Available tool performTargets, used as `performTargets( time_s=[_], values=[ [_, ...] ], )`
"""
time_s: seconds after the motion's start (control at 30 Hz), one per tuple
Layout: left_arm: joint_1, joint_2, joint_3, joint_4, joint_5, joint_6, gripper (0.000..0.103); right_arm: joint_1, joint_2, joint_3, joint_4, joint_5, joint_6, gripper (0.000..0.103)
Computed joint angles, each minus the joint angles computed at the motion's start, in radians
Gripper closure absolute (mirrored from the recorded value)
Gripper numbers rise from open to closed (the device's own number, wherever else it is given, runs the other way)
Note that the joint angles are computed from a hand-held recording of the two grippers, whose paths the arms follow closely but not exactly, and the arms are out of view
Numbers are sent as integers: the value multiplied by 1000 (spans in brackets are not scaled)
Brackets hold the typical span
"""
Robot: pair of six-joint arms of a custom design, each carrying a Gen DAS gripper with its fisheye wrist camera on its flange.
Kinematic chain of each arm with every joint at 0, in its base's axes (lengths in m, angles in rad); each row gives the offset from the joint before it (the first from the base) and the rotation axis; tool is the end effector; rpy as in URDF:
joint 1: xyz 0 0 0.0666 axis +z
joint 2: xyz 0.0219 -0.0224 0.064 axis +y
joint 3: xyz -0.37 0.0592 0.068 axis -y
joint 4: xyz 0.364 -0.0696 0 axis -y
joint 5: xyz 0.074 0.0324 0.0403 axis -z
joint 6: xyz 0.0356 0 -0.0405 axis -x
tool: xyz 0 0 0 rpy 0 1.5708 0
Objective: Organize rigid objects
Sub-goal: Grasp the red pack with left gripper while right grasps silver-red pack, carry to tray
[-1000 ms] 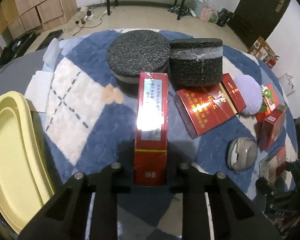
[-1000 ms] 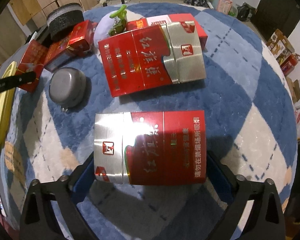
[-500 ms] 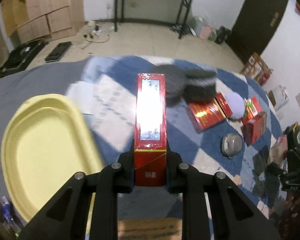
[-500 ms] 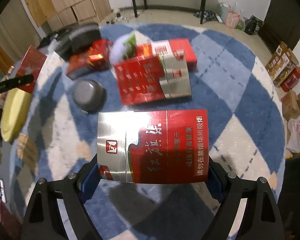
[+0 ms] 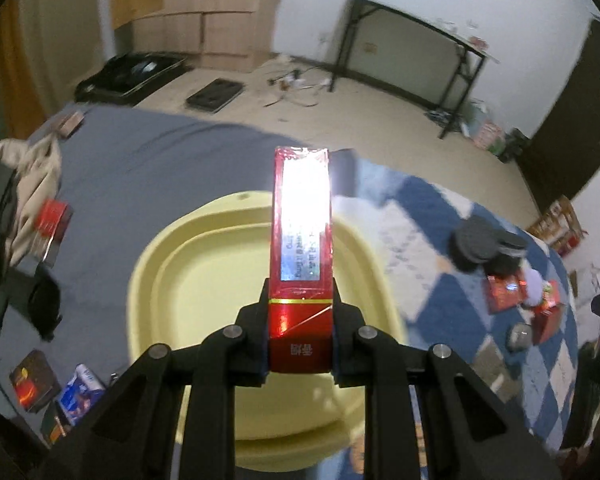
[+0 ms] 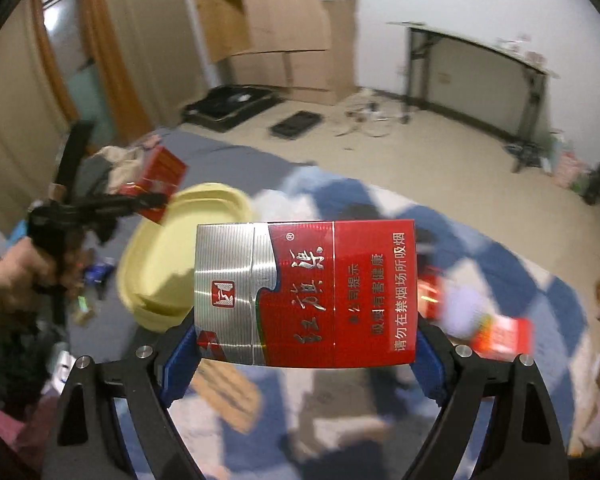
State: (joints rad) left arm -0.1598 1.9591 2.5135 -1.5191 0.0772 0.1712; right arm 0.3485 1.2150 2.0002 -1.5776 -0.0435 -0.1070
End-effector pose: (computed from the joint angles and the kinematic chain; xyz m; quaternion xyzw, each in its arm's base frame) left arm 0.5885 -0.0980 0.5488 0.0061 0.9538 -0.0855 0.2881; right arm 0.2731 0.1004 0.6803 -0.1196 0.9173 0.1053 0.3650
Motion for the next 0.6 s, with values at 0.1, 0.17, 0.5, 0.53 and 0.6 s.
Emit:
performTargets(
  time_s=[0.1,0.17,0.5,0.53,0.6],
  values=[
    [30,-75,-190,97,-26,-1,80,98,52,-15,64,61,7,14],
    [50,-77,-234,96,-10,16,80,145,91,-45,106,63,-20,14],
    [84,43,-135,15,-17,-47,79,202,300,-83,247,72,54,14],
    [85,57,-121,-2,-16,-47,79,213,327,-70,245,94,87,14],
    [86,74,-109,-9,-13,-48,79,221,379,-34,216,100,110,14]
  ],
)
